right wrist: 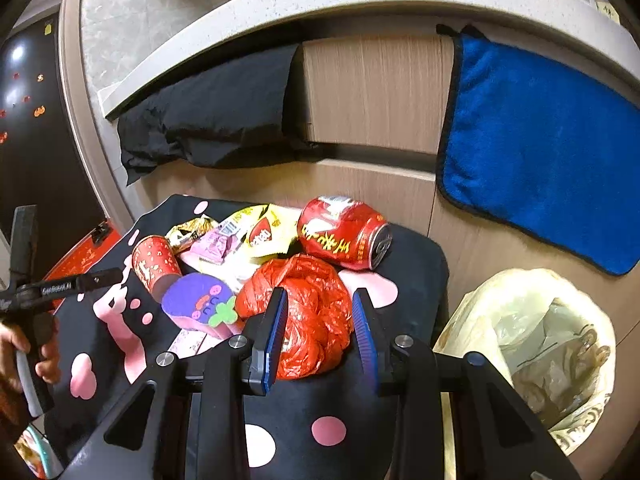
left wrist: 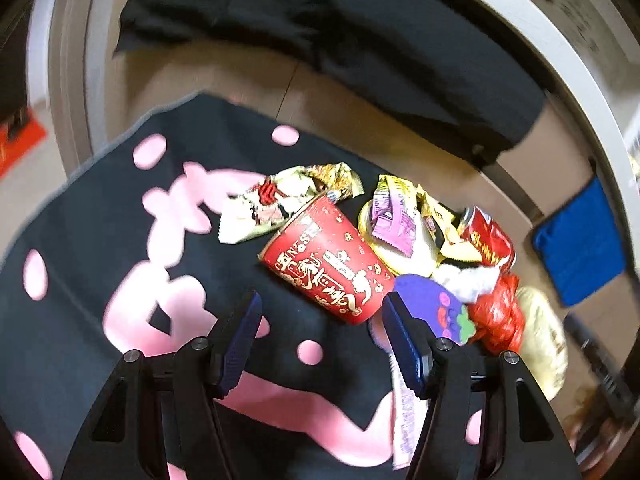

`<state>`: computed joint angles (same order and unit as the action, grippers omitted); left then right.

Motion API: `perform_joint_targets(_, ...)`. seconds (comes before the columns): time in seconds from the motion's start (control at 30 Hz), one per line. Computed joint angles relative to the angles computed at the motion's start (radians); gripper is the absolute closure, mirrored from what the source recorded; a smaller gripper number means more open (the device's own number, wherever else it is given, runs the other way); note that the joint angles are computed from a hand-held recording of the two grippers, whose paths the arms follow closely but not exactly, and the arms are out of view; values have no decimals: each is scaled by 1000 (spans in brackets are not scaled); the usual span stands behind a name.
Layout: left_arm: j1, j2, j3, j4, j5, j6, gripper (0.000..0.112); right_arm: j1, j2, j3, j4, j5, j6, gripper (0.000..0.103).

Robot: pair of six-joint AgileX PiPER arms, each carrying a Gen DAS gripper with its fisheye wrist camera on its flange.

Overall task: Collect trash
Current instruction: 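Grasp the red paper cup with left tool while right tool grasps red plastic bag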

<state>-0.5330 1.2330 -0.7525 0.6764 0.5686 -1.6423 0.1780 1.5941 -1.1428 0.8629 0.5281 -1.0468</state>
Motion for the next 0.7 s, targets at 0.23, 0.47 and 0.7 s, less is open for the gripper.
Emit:
perform_joint_targets(0.23,121,130,-54,-29,-147,-147,50,-10,35,-5,15,26,-4,72)
perform_joint_targets(0.47,184,261,-179,-176,-143,-12,50,-18,21,27,35,11,-81,72)
perform_joint_targets(0.7,65,158,-171,-89,-58,73,53,-27,76,-35,27,82,-99,72)
